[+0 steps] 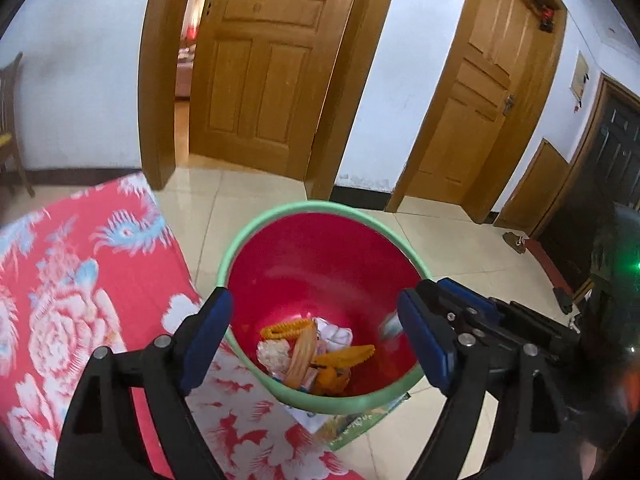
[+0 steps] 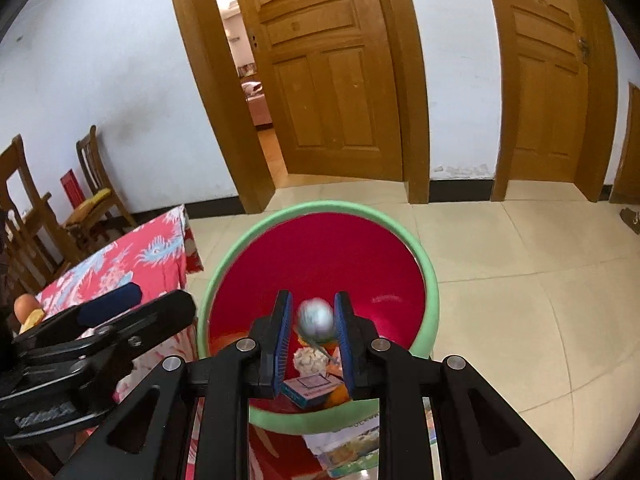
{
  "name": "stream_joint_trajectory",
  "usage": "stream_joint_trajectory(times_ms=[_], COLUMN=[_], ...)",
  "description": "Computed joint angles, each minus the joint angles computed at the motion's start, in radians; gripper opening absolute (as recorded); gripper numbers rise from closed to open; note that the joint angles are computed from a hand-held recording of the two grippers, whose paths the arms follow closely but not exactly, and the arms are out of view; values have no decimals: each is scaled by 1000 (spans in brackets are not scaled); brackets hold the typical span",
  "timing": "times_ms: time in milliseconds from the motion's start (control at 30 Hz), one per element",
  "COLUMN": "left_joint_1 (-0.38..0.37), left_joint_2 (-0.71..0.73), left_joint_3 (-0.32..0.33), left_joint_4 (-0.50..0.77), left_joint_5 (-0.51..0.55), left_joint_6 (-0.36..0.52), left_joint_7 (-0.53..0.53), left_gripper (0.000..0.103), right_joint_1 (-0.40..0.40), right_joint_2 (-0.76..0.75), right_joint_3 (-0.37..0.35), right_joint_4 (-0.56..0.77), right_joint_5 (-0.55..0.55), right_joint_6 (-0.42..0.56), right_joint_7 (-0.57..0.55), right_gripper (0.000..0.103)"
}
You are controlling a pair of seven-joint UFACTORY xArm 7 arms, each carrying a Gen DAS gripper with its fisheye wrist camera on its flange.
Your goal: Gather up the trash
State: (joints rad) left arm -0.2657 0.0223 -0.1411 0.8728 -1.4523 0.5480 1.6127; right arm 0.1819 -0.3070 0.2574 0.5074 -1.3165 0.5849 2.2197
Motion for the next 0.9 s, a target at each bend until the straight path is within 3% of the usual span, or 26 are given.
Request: stream_joint_trajectory(times_ms=[33, 133, 167, 367, 433, 533, 600, 733, 900], left_joint_1=[4, 24, 31, 78, 90, 131, 157, 214, 275], left_joint_2=[-5, -20, -25, -79, -91, -99, -99, -75, -13], left_joint_3=[4, 22, 28, 72, 87, 128, 144, 169, 180], left_joint_4=[0, -4, -5, -45, -58, -65, -66, -48, -17], left_joint_5=[7, 38, 44, 80, 45, -10, -34, -8, -24], left_joint_6=[2, 25, 29, 63, 69, 152, 192, 276, 303], left_joint_7=[-2, -16, -15, 55, 106, 205, 257, 292, 352], left_gripper=[85, 90, 91, 98, 99, 101, 101, 101, 101], right_joint_1=[-2, 2, 7, 74, 111, 175, 220, 310, 397], right_joint_2=[2, 3, 3, 76, 119, 179, 207, 285, 363], right_joint_3=[-1, 2, 9, 56, 72, 85, 93, 106, 72], right_joint_4=[4, 14, 19, 119, 177, 261, 295, 368, 424], right_joint_5=[-8, 2, 5, 109, 163, 208, 222, 220, 173], right_joint_6=[-1, 10, 23, 173, 256, 363, 433, 591, 632], right_joint_7=[7, 16, 19, -52, -90, -117, -76, 25, 136], right_gripper=[30, 65, 71, 78, 78, 79, 83, 103, 103])
